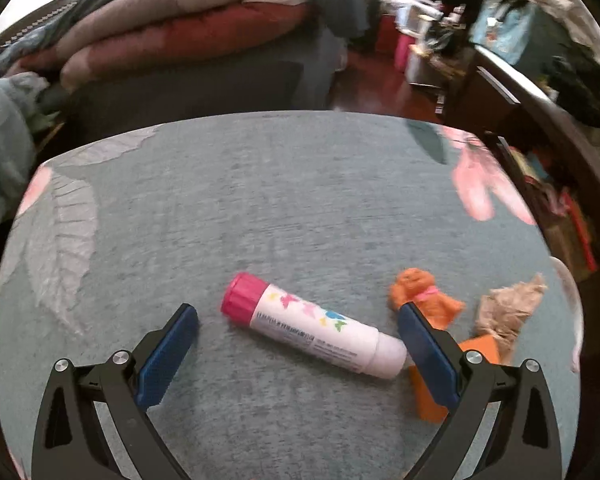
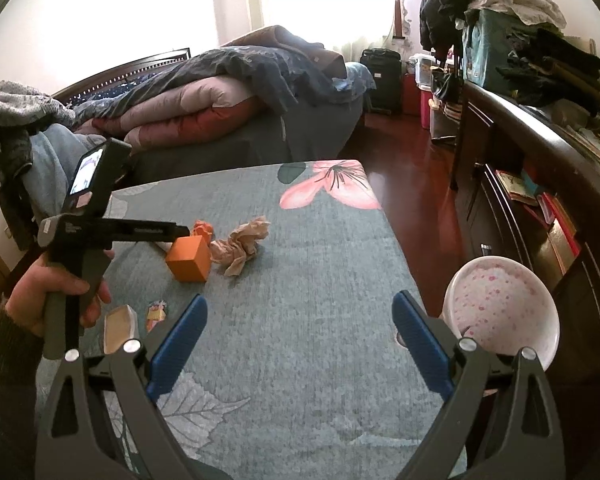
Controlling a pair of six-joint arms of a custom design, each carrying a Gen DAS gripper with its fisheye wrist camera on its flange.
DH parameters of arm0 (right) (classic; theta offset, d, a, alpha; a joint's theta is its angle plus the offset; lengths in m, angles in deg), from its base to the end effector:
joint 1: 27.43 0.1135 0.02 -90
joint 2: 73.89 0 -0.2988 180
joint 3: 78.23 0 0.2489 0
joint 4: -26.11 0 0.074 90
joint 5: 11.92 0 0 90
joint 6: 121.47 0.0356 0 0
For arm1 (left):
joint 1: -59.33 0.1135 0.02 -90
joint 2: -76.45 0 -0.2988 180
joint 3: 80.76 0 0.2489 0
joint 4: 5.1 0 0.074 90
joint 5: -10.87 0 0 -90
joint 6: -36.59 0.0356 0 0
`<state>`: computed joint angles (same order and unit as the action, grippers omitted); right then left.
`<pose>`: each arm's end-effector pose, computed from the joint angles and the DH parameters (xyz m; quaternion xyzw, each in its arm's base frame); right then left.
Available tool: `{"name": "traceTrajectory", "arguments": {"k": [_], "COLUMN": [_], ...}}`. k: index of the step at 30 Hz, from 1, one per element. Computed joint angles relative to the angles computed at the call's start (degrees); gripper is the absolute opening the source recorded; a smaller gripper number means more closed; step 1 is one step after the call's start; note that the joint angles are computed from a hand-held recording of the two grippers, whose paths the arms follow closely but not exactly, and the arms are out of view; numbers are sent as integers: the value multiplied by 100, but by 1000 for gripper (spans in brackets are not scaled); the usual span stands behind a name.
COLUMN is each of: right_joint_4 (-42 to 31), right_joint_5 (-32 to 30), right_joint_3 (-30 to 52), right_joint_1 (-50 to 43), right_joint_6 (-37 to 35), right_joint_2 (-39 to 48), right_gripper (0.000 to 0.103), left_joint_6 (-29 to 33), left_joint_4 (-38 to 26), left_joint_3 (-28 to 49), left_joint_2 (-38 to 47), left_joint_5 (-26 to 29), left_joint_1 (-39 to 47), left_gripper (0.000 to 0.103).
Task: Collect trash
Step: 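Move both tools back over the table toward the glue stick and crumpled paper, then grasp the pink-capped glue stick with the left tool while the right tool grasps the crumpled brown paper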
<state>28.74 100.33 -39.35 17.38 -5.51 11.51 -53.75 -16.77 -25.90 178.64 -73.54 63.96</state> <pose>0.1829 0.1627 0.1566 -0.0733 0.9030 0.0778 0.4161 0.3074 0.0214 0.1288 -0.0287 0.9621 -0.0370 0.2685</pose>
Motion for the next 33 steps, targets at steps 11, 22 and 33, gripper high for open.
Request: {"name": "traceTrajectory", "arguments": {"k": [11,22,33], "right_joint_4": [5,134,198], "right_joint_5": [-11,-159,-393], "right_joint_3": [-7,124,1174], "right_joint_1": [53,8,-86], "right_joint_6": [-36,-36,-232], "right_joint_2": [-100,141,1291], "right_gripper": [94,94,94], "left_joint_6": [-1177,-1033,-560], "left_joint_4": [415,743,1034], "left_joint_3": [-595,-762,-1207], "left_joint_2": [-347,-544,-1068], "left_joint_5": [-672,206,1255], "left_joint_1": [-68,156,891], "left_gripper": [98,24,22]}}
